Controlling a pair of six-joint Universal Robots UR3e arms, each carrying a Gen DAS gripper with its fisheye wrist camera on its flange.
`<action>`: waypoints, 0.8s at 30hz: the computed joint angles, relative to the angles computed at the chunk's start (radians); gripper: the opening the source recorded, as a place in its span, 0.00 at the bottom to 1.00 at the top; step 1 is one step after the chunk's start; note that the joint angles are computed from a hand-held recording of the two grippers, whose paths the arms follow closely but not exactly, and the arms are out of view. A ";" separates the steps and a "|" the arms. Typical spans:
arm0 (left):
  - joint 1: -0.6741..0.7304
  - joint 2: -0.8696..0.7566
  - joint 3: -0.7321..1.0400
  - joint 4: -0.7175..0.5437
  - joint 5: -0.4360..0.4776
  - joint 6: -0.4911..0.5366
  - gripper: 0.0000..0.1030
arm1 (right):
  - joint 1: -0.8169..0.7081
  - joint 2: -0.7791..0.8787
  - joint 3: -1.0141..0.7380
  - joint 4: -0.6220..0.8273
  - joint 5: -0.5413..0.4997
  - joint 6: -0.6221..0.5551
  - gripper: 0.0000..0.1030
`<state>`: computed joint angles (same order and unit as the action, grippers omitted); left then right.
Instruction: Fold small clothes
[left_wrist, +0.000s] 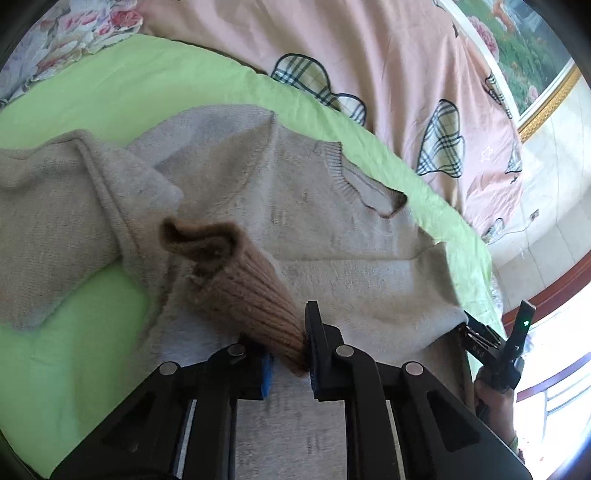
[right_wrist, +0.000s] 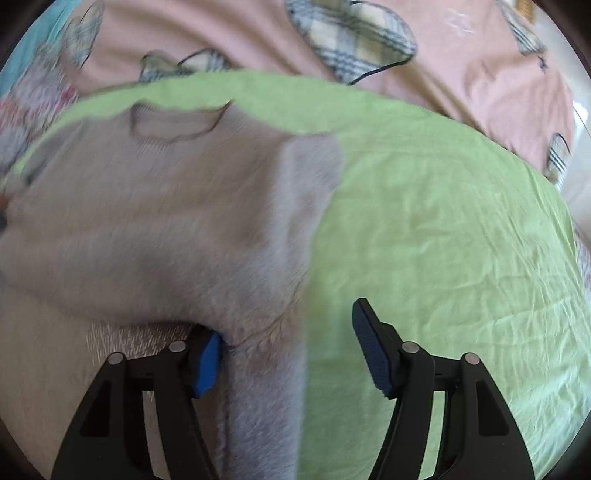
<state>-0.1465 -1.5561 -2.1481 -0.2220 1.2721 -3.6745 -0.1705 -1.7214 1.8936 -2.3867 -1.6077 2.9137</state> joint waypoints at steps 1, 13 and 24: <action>0.004 -0.010 -0.001 0.020 -0.028 -0.006 0.14 | -0.024 -0.017 0.015 -0.014 0.001 0.007 0.61; 0.040 0.019 -0.149 0.099 -0.110 -0.070 0.53 | -0.223 -0.189 0.115 0.118 0.152 -0.019 0.62; 0.004 -0.015 0.008 -0.007 -0.099 0.052 0.25 | -0.385 -0.369 0.128 0.325 0.188 -0.106 0.75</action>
